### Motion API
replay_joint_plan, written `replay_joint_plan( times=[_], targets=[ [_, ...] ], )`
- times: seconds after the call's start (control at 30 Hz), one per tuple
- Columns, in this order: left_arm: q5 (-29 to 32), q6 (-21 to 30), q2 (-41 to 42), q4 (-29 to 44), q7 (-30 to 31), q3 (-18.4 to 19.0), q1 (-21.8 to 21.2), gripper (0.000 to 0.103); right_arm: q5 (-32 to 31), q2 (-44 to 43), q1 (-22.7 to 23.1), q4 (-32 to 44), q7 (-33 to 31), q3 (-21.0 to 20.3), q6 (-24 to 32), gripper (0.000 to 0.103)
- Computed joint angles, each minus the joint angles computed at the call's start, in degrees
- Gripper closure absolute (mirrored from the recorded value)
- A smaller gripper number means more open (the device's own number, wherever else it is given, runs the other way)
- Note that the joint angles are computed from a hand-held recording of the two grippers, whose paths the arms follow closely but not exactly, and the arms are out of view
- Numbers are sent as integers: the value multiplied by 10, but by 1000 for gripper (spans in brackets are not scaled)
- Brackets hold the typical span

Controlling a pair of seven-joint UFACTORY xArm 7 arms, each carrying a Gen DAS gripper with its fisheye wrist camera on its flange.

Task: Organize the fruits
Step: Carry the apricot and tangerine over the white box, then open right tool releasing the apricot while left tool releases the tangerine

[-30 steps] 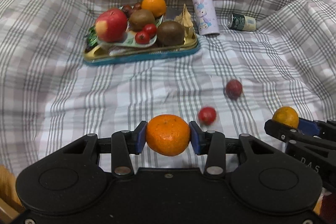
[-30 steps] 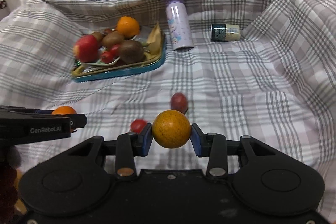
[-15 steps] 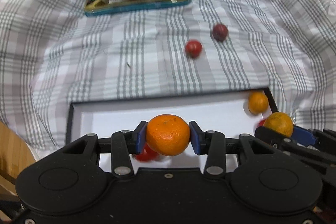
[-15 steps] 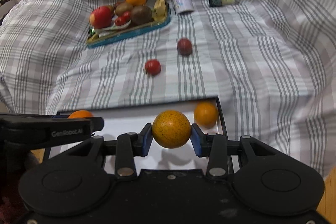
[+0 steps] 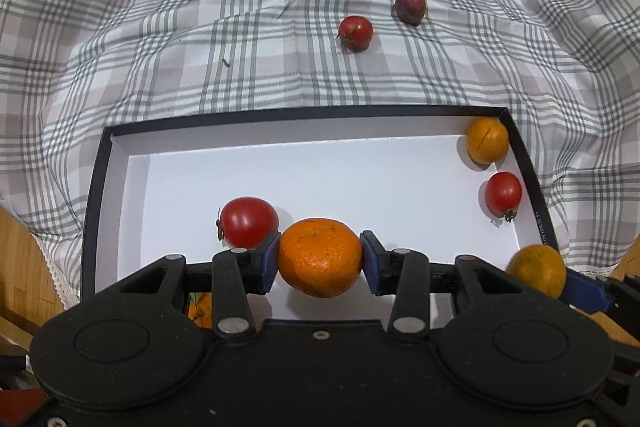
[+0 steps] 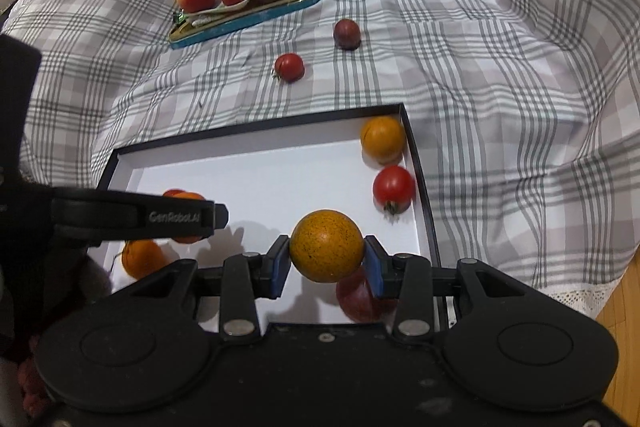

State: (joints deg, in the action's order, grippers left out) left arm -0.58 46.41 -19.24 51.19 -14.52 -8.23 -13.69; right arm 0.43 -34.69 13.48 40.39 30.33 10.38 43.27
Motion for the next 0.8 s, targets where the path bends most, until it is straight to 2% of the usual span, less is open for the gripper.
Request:
replay_joint_plan(
  times=[0.37,0.8],
  targets=[
    [-18,-17,11,1,27,8,-5,52,12,-13,14,1,-16,-1,22,62],
    [-9,-14,-9,-1,13,9,14,53,30,18,33,21,-62,-9,30,62]
  ],
)
